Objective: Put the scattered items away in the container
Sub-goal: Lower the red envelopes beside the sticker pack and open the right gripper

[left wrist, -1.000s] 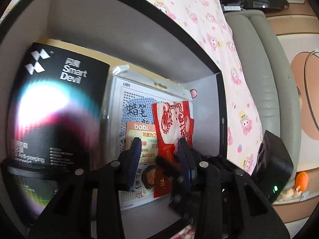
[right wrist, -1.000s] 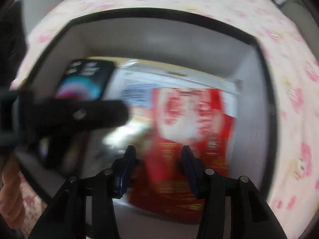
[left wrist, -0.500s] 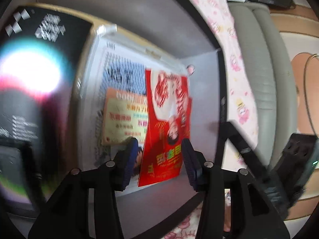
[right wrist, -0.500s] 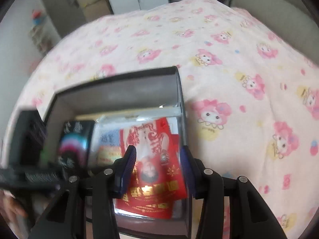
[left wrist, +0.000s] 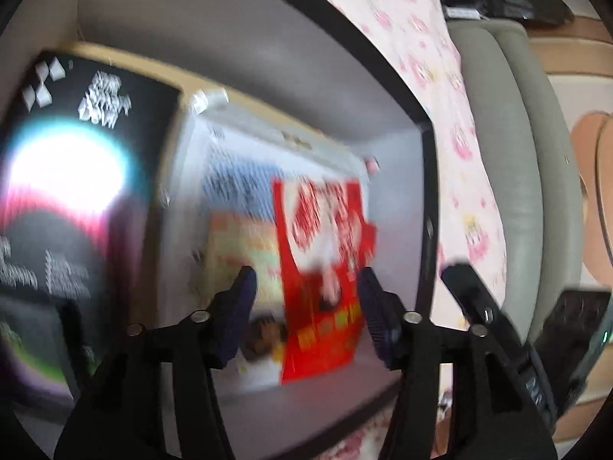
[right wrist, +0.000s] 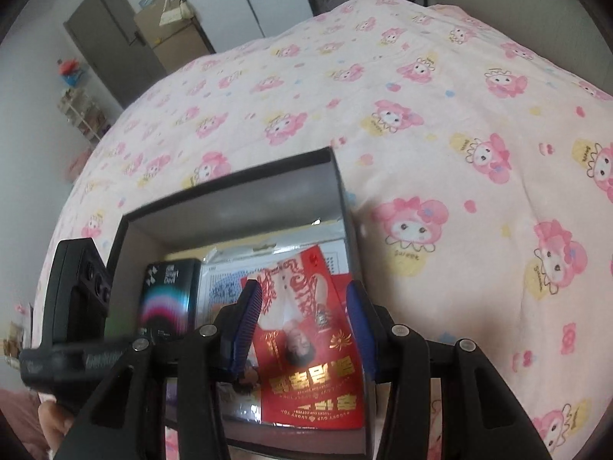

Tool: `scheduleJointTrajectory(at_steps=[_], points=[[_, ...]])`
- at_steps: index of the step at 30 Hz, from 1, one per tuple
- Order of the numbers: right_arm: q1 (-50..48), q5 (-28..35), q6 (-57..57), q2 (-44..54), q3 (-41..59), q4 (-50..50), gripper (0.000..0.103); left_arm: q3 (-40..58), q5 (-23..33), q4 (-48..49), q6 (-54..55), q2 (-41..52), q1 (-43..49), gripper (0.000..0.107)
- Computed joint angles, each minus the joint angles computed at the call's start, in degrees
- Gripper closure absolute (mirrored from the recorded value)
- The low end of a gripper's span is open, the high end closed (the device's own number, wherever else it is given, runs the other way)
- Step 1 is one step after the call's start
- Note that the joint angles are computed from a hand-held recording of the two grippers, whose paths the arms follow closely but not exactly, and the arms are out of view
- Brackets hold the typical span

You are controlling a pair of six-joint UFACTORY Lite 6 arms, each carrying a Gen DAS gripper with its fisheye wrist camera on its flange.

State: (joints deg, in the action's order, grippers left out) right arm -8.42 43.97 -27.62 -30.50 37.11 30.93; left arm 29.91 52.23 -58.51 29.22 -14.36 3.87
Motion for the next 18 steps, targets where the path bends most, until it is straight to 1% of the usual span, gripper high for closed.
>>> scheduleJointTrajectory(at_steps=[2, 4, 8, 10, 12, 13, 14, 15, 16, 17, 18], points=[[-0.69, -0.45, -0.28, 0.84, 0.26, 0.52, 0.061, 3.03, -1.34, 0.13, -0.75, 4.30, -0.88, 0.062], [-1.03, -0.73, -0.51, 2.36, 0.89, 0.65, 0.061, 6.15, -3.54, 0.26, -1.40, 7.50, -3.86, 0.067], [-0.28, -1.86, 0.27, 5.54, 1.08, -0.58, 0.061, 11.69, -3.81, -0.73, -1.40, 13.04, -8.59, 0.066], [1.20, -2.82, 1.61, 6.68, 0.69, -2.08, 0.061, 12.63, -4.50, 1.41, -3.39, 12.90, -9.58, 0.066], [2.18, -3.58, 3.04, 6.09, -0.06, -3.32, 0.061, 10.53, -2.14, 0.19, -1.72, 10.08, -6.53, 0.066], [2.14, -3.79, 3.42, 4.98, -0.44, -3.32, 0.061, 8.28, -1.05, 0.81, -1.52, 6.27, -3.80, 0.066], [2.82, -5.17, 5.09, 2.51, -1.05, -4.80, 0.061, 6.98, -0.63, 2.15, -1.83, 3.50, -2.16, 0.066], [5.00, -7.50, 8.31, -1.03, -1.92, -8.34, 0.061, 5.26, 0.18, 4.85, -2.66, -0.74, 0.32, 0.066], [6.72, -8.92, 9.14, -3.39, -2.74, -9.67, 0.061, 3.82, 1.61, 8.07, -3.58, -4.85, 3.21, 0.066], [8.41, -8.76, 7.56, -5.43, -3.00, -8.64, 0.061, 2.95, 3.11, 10.47, -4.07, -7.66, 5.69, 0.066], [9.11, -7.21, 3.84, -5.35, -2.82, -5.20, 0.061, 2.22, 4.92, 12.58, -4.14, -10.24, 8.45, 0.066]])
